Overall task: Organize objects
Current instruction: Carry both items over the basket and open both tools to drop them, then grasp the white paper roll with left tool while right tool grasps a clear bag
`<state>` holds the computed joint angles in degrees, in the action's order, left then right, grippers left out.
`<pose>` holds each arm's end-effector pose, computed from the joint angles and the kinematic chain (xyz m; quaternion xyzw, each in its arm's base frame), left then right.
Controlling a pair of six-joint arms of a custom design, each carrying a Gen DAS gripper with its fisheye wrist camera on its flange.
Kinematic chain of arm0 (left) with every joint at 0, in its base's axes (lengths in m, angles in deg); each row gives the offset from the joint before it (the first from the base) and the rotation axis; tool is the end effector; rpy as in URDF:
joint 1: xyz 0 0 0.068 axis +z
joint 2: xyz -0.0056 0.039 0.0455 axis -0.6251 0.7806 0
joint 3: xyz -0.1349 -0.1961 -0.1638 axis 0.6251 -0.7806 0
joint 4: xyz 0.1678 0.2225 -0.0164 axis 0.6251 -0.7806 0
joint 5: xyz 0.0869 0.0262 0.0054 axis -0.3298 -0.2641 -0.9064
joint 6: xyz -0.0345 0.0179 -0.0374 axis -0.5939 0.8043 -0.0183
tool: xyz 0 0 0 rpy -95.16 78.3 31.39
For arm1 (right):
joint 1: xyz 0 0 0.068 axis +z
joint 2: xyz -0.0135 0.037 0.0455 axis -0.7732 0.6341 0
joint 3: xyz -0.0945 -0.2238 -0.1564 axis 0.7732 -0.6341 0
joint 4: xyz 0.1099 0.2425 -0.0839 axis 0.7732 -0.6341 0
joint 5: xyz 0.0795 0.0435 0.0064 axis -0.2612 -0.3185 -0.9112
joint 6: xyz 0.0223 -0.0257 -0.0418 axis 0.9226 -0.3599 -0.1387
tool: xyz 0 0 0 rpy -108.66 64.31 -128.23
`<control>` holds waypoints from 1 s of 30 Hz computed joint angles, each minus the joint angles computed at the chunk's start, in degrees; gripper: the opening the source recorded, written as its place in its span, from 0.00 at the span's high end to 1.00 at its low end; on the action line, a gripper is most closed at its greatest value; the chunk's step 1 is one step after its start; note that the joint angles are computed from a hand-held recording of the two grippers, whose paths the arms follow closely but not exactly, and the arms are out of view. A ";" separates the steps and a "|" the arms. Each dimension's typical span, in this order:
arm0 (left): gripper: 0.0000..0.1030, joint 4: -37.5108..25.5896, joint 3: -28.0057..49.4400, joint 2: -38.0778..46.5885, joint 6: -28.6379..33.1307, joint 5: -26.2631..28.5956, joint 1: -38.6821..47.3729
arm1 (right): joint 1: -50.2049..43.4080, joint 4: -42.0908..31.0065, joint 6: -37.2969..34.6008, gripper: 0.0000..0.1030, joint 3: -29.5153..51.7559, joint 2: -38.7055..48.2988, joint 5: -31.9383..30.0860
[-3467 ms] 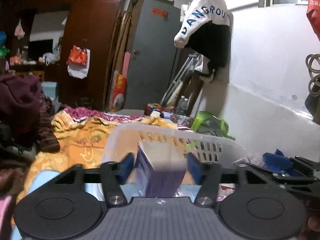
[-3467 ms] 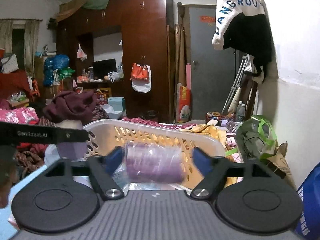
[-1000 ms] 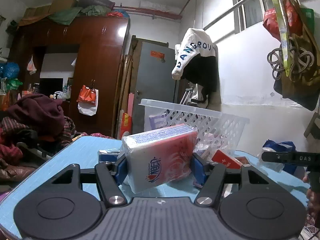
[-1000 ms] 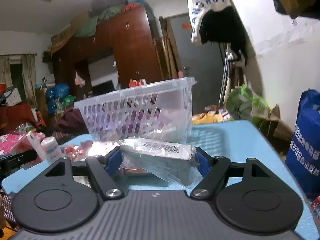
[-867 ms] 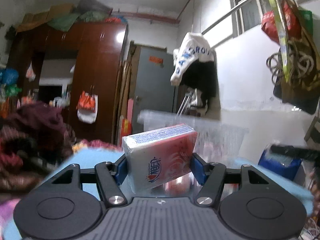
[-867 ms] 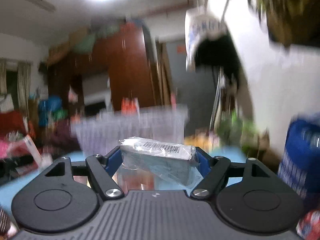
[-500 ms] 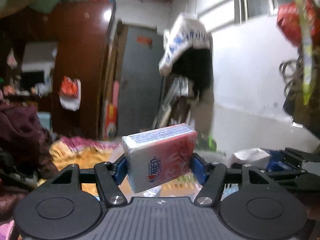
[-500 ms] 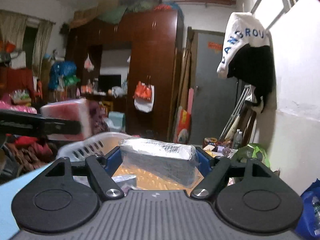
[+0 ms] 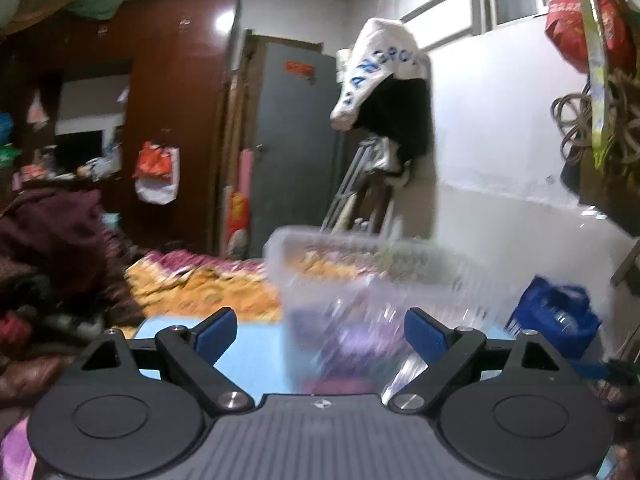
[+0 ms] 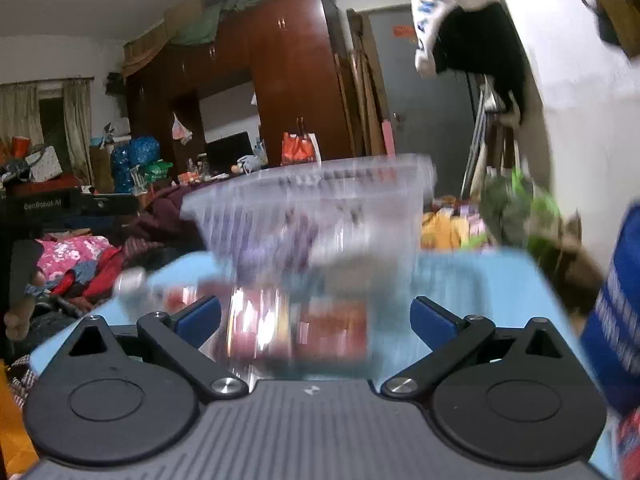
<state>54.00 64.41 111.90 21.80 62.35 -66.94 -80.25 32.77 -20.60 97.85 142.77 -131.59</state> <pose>0.2047 -0.0927 0.1421 -0.0339 0.8014 -0.0449 0.5954 0.2824 -0.1246 0.0838 -0.1783 0.7817 0.2408 0.5469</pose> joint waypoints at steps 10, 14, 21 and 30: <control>0.11 12.19 -2.82 12.85 2.25 1.29 3.73 | 6.16 8.86 -9.19 0.42 -7.03 3.02 7.73; 0.15 9.36 -0.55 15.89 2.55 -1.17 2.15 | 4.83 8.44 -11.90 0.55 -7.86 4.07 6.87; 0.50 16.05 -1.39 21.00 2.19 -7.15 -1.88 | -1.49 5.42 -12.89 0.55 -7.74 4.20 0.63; 0.50 41.63 -8.12 31.39 0.37 3.42 2.59 | -5.27 13.81 -6.11 0.56 -6.59 7.60 -0.89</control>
